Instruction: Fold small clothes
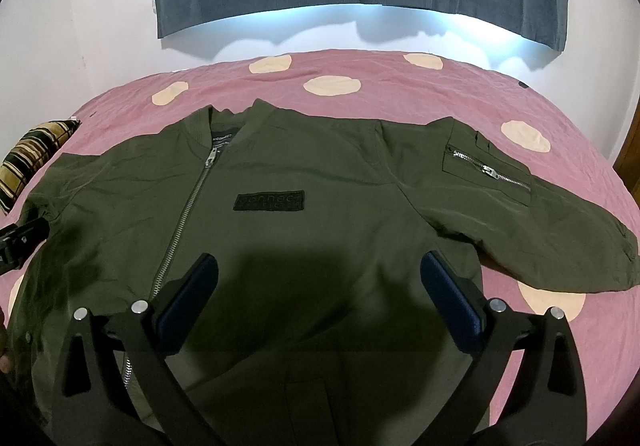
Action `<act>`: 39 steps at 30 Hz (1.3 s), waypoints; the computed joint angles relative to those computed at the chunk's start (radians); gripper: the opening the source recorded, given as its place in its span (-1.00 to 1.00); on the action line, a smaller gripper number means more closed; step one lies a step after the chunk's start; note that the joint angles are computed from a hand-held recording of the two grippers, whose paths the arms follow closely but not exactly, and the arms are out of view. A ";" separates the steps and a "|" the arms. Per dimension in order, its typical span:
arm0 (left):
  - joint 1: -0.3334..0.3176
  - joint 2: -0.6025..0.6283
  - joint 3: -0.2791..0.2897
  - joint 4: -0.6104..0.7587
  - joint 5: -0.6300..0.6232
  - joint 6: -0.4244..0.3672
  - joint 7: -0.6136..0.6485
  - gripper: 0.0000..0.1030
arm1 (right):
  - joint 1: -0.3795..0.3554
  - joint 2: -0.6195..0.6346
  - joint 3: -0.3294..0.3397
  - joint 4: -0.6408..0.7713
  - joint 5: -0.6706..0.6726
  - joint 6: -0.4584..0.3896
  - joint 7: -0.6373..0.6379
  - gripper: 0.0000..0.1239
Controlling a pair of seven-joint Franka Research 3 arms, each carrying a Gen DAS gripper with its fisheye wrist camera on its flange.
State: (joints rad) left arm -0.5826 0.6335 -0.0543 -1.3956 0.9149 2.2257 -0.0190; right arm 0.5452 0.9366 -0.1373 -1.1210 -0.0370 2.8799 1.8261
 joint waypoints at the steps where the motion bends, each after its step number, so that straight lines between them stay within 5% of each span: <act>1: -0.001 0.001 0.000 0.001 0.000 -0.001 -0.001 0.91 | 0.001 0.001 -0.001 0.001 0.000 -0.001 0.001 0.63; 39: 0.014 -0.010 -0.002 -0.020 -0.016 0.006 -0.022 0.91 | -0.015 0.000 0.014 -0.004 0.018 -0.010 -0.015 0.63</act>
